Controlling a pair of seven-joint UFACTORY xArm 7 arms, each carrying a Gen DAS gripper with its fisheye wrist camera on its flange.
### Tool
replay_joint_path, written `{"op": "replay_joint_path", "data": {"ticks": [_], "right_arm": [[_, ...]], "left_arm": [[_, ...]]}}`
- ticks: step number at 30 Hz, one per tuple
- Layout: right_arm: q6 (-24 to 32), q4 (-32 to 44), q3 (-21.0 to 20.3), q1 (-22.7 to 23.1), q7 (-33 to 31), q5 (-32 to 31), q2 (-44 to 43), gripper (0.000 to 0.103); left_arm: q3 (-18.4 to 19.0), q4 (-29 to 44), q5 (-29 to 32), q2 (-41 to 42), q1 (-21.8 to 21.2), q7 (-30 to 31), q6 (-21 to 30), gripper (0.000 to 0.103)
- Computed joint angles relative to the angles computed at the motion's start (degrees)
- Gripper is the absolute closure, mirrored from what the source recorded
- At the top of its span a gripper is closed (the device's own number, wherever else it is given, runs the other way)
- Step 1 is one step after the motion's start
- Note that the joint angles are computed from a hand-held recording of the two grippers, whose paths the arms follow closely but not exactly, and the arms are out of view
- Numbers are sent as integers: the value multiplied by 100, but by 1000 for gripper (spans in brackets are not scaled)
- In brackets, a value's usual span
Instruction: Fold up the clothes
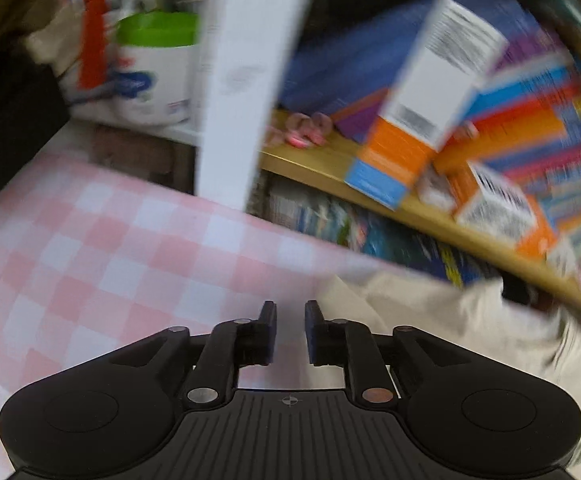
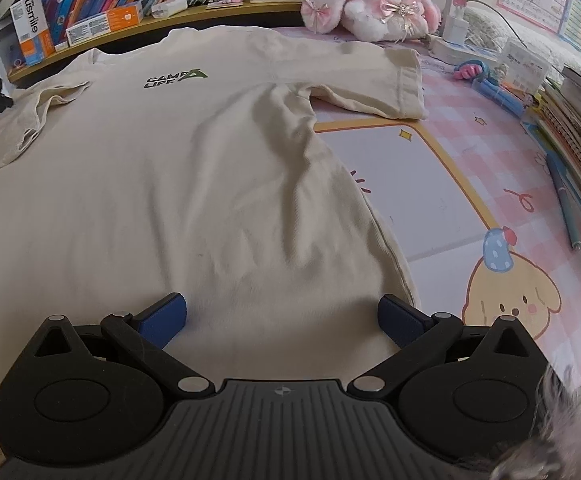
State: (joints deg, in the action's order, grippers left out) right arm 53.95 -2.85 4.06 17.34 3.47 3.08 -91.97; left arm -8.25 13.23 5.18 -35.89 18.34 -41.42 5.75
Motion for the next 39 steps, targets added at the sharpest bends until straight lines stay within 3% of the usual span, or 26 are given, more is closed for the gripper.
{"op": "replay_joint_path", "data": {"ticks": [2,3,6,8,10,11,14,16,19,20,21,23,25,28,30,32,35,36,37,38,39], "right_arm": [[11,-21,28,10,38,2,-50,0],[10,-25,43,17,60,1,-58,0],[11,-6,108,63,158,2,-24,0],[-4,23,116,76,196,-11,47,0],[-14,32,96,72,197,-28,74,0],[-4,22,85,70,193,-36,45,0],[0,-29,45,68,157,-51,-57,0],[-54,-45,11,66,107,-57,-39,0],[-363,30,-41,73,6,-42,358,0],[-469,54,-71,81,-45,-32,490,0],[-570,75,-112,94,-110,-19,609,0],[-736,110,-211,112,-271,12,802,0],[-796,107,-371,89,-516,43,842,0],[-851,64,-608,-50,-907,111,800,0],[-917,38,-746,-136,-1180,175,807,0],[-995,17,-893,-209,-1500,243,836,0],[-1069,-14,-1061,-296,-1975,355,860,0],[-1058,-32,-1125,-327,-2154,387,829,0],[-1035,-44,-1189,-363,-2337,420,800,0],[-1015,-50,-1260,-402,-2528,455,789,0],[-995,-53,-1329,-442,-2720,493,781,0]], "left_arm": [[488,35,-67,164,-414,199,-107,85],[519,84,97,239,-436,201,-88,85],[-236,266,296,302,141,384,187,79],[-670,355,470,118,553,60,599,79],[-876,308,647,-299,784,-419,1004,80],[-798,178,529,-593,628,-450,1052,80],[-247,-192,324,-1388,-367,-382,1082,80],[-284,-175,244,-1626,-1050,-195,1261,80],[-753,99,124,-1254,-1689,-16,1146,79],[-949,230,219,-1019,-1754,-39,1061,72],[-1205,388,342,-781,-1718,-64,1011,61],[-1899,821,963,-292,-1347,-335,1157,49],[-2488,1205,1432,51,-950,-355,1538,49],[-2780,1700,2170,565,-929,-640,2411,54],[-2889,1857,2427,777,-933,-951,2791,93],[-2783,1438,2109,311,-874,-2030,2211,97],[-3146,396,1088,-750,-339,-3829,485,97],[-3232,239,990,-831,-256,-4189,174,88],[-3129,230,1133,-700,-315,-4309,102,81],[-2789,281,1496,-525,-569,-4468,243,70],[-2538,307,1677,-380,-767,-4530,307,66]]}}
